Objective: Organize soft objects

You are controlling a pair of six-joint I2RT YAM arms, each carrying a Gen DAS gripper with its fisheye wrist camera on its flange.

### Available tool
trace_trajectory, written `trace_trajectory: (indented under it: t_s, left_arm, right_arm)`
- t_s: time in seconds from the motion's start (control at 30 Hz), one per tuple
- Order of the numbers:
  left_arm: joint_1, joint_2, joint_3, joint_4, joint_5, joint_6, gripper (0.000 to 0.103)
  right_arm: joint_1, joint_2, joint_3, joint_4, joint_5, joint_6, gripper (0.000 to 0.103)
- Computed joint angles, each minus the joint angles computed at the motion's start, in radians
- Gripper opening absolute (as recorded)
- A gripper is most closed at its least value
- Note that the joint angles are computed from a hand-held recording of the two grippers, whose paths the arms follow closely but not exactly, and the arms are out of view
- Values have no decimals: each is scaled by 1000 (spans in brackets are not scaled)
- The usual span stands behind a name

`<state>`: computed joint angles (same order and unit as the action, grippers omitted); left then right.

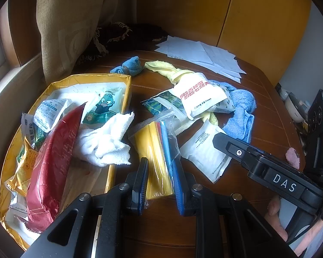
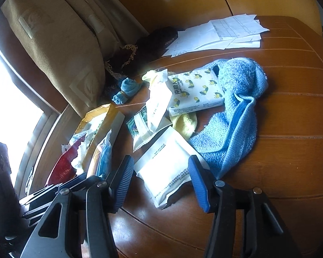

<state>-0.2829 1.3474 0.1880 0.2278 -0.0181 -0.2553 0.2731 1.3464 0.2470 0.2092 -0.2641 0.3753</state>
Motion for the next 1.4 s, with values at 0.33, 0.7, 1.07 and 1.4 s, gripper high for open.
trace_trajectory:
  t_s: [0.33, 0.7, 1.07, 1.4]
  left_arm:
    - [17, 16, 0, 16, 12, 9, 22]
    - [22, 23, -1, 21, 11, 13, 22]
    - [15, -37, -9, -20, 6, 9, 23]
    - [34, -165, -26, -106, 43, 15, 23]
  right_arm:
    - [186, 120, 76, -41, 284, -18, 59]
    - [329, 115, 77, -77, 533, -8, 0]
    - [156, -242, -72, -75, 303, 17, 0]
    - [-68, -428, -126, -153, -15, 1, 0]
